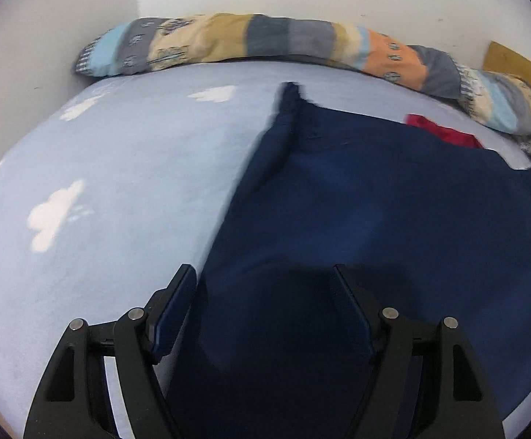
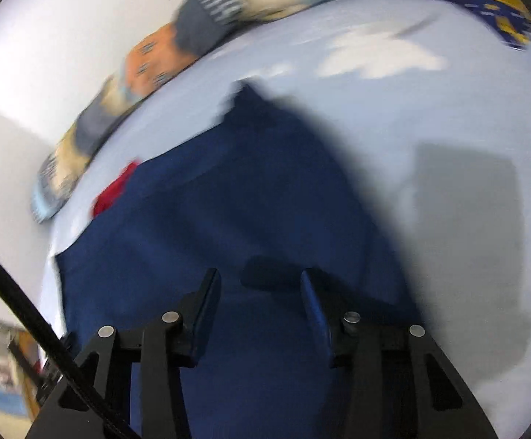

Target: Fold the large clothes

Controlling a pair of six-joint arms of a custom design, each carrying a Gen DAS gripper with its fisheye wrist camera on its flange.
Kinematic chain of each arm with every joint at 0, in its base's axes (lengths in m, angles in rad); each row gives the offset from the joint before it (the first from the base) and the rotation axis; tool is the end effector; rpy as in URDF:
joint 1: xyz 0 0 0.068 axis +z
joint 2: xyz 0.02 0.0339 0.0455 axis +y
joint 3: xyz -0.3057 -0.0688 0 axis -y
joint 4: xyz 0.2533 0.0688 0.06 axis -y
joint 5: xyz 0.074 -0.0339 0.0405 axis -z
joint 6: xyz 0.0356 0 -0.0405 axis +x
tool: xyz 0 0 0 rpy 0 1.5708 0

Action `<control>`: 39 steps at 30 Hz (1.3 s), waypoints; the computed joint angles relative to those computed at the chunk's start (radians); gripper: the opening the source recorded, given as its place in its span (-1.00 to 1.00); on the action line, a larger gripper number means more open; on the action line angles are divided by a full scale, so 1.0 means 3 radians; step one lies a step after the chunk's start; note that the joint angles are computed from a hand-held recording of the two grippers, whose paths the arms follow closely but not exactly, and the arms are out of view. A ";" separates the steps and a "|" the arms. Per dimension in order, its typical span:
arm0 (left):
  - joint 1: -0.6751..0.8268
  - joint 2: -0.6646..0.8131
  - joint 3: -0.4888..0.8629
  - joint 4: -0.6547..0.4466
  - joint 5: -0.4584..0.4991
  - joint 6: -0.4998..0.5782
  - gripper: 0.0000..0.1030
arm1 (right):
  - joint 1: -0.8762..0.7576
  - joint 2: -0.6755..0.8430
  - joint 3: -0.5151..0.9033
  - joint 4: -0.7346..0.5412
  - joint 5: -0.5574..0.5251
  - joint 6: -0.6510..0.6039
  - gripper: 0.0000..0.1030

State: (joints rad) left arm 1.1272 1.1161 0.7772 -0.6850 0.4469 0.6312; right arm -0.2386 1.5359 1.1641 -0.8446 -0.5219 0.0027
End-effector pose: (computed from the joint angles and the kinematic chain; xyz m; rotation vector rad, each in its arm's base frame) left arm 0.0996 0.1738 0.2699 -0.4506 2.4163 0.1744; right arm 0.2991 -0.0545 0.2845 0.1939 2.6558 0.6493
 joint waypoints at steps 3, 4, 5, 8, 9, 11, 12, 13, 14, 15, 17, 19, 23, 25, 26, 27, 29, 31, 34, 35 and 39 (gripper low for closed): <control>0.0395 0.0188 0.0222 -0.0317 0.0181 0.0142 0.53 | -0.0094 -0.0088 0.0056 -0.0111 0.0492 -0.0013 -0.17; 0.0531 0.0199 0.0317 -0.0463 0.0247 0.0190 0.53 | -0.0124 -0.0143 0.0071 -0.0160 0.0481 -0.0016 -0.12; 0.0597 0.0189 0.0359 -0.0528 0.0301 0.0239 0.53 | -0.0123 -0.0258 0.0077 -0.0215 0.0473 -0.0041 -0.11; 0.0742 -0.0021 0.0553 -0.0950 0.0491 0.0561 0.53 | 0.0018 -0.0638 0.0062 -0.0319 0.0342 -0.0172 -0.01; 0.0696 -0.0125 0.0626 -0.1131 0.0521 0.0663 0.53 | 0.0056 -0.0798 0.0011 -0.0390 0.0165 -0.0178 0.04; 0.0527 -0.0371 0.0744 -0.1467 0.0531 0.0810 0.53 | 0.0017 -0.0992 -0.0124 -0.0604 -0.0231 -0.0263 0.16; 0.0417 -0.0480 0.0772 -0.1553 0.0489 0.0803 0.53 | 0.0088 -0.1093 -0.0234 -0.0630 -0.0269 -0.0203 0.16; 0.0209 -0.0621 0.0814 -0.1674 0.0411 0.0748 0.53 | 0.0157 -0.1182 -0.0348 -0.0650 -0.0282 -0.0135 0.16; 0.0057 -0.0695 0.0843 -0.1776 0.0353 0.0701 0.53 | 0.0169 -0.1214 -0.0461 -0.0728 -0.0371 -0.0146 0.16; -0.0192 -0.0774 0.0867 -0.1872 0.0245 0.0534 0.53 | 0.0138 -0.1200 -0.0533 -0.0783 -0.0452 -0.0174 0.16; -0.0780 -0.0901 0.0823 -0.1994 0.0028 0.0019 0.53 | 0.0018 -0.1152 -0.0655 -0.0830 -0.0516 -0.0164 0.15; -0.1258 -0.0987 0.0691 -0.1995 -0.0112 -0.0411 0.53 | -0.0186 -0.1107 -0.0699 -0.0814 -0.0438 -0.0225 0.12; -0.2251 -0.1163 0.0318 -0.1729 -0.0705 -0.1290 0.53 | -0.0479 -0.1062 -0.0602 -0.0689 -0.0029 -0.0149 0.12; -0.2276 -0.1206 0.0240 -0.1692 -0.0778 -0.1384 0.53 | -0.0559 -0.1117 -0.0567 -0.0664 0.0030 -0.0159 0.15; -0.2293 -0.1224 0.0203 -0.1683 -0.0797 -0.1424 0.53 | -0.0613 -0.1141 -0.0524 -0.0705 -0.0020 -0.0255 0.16; -0.2366 -0.1249 0.0168 -0.1664 -0.0833 -0.1499 0.53 | -0.0572 -0.1179 -0.0514 -0.0713 -0.0089 -0.0288 0.16; -0.2642 -0.1364 0.0135 -0.1614 -0.1002 -0.1716 0.53 | -0.0407 -0.1213 -0.0491 -0.0765 -0.0333 -0.0363 0.19; -0.2986 -0.1440 0.0128 -0.1519 -0.1228 -0.1942 0.53 | 0.0029 -0.1216 -0.0516 -0.0719 -0.0429 -0.0287 0.19; -0.3566 -0.1457 0.0089 -0.1314 -0.1627 -0.2306 0.53 | 0.0897 -0.1062 -0.0475 -0.0302 -0.0180 0.0080 0.19; -0.3705 -0.1437 0.0068 -0.1271 -0.1734 -0.2381 0.53 | 0.1062 -0.0990 -0.0452 -0.0195 -0.0133 0.0143 0.19; -0.4042 -0.1385 -0.0041 -0.1141 -0.2113 -0.2467 0.53 | 0.1374 -0.0478 -0.0291 0.0030 -0.0097 0.0199 0.19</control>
State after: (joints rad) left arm -0.0853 0.7006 0.7649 -1.0273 -0.1870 -0.1090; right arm 0.1736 1.3927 1.0768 -0.8355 -0.5510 0.0625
